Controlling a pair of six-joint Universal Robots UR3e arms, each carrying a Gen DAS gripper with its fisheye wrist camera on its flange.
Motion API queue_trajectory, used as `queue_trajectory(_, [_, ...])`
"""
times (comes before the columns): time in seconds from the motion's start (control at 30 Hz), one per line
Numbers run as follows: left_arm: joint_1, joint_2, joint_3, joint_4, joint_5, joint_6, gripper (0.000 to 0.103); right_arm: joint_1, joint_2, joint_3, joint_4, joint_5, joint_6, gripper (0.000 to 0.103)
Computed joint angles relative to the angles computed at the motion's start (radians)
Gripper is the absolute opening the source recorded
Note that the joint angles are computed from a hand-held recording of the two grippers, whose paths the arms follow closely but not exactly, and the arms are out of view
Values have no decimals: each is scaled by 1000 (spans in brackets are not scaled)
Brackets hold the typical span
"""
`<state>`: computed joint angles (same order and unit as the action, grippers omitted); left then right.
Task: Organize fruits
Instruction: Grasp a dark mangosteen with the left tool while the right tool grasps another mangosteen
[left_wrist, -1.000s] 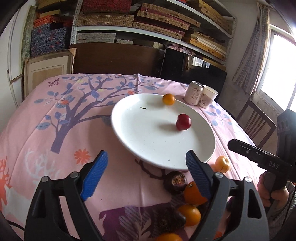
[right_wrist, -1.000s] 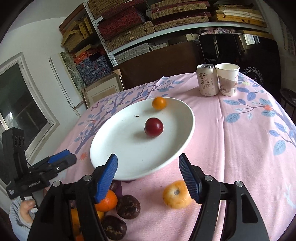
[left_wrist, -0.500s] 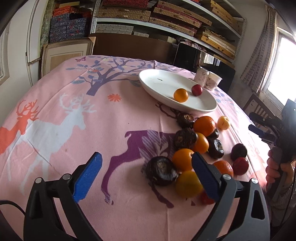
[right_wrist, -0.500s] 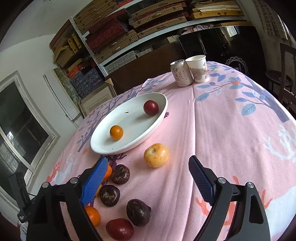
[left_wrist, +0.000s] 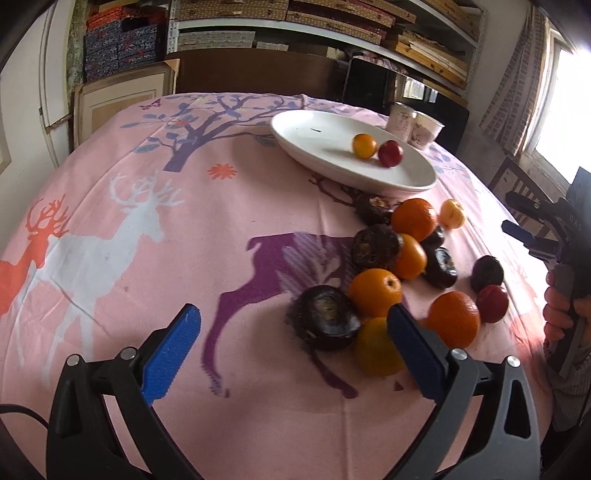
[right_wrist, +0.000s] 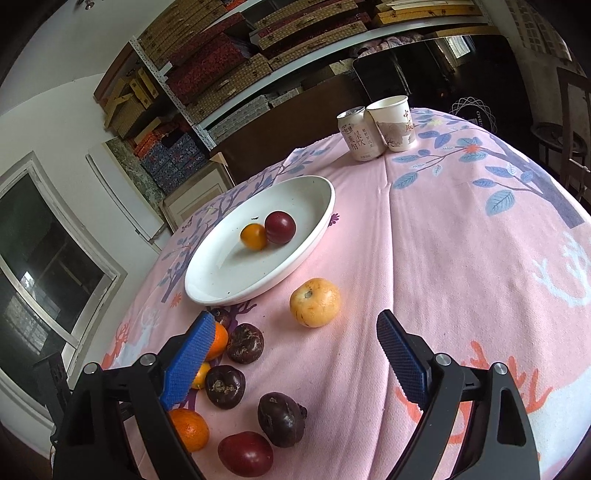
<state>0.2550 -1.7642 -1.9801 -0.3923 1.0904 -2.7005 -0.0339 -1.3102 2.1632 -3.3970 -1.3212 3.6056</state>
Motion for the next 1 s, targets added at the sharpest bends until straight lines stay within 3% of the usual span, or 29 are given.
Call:
queue_trajectory(0.03, [1, -17, 23, -9, 42, -15, 99, -1, 1, -1, 2, 6, 2, 90])
queue_trajectory(0.1, [47, -27, 49, -78, -3, -8, 99, -5, 3, -4, 10, 26, 3, 90])
queue_trajectory(0.23, [58, 9, 5, -51, -28, 35, 98, -7, 1, -3, 10, 32, 1, 90])
queue_trajectory(0.3, [18, 25, -16, -25, 6, 78, 98, -8, 1, -1, 9, 30, 3, 90])
queue_trajectory(0.43, [-91, -17, 15, 20, 172, 88, 99, -7, 3, -3, 14, 27, 4, 90])
queue_trajectory(0.53, [-75, -63, 84, -43, 142, 74, 99, -5, 4, -3, 11, 24, 4, 90])
queue_trajectory(0.67, [-99, -135, 147, 18, 216, 0, 99, 6, 5, -2, 8, 6, 1, 90])
queue_trajectory(0.8, [-117, -127, 129, 45, 208, 40, 98, 21, 1, -10, 31, -10, -20, 90])
queue_trajectory(0.87, [-127, -130, 140, 19, 193, 68, 79, 38, -2, -20, 56, -22, -46, 90])
queue_trajectory(0.93, [-109, -135, 168, -51, 126, 76, 69, 64, -5, -23, 75, -43, -69, 90])
queue_trajectory(1.0, [-107, -138, 168, -47, 118, 71, 69, 84, -11, -17, 86, -59, -87, 90])
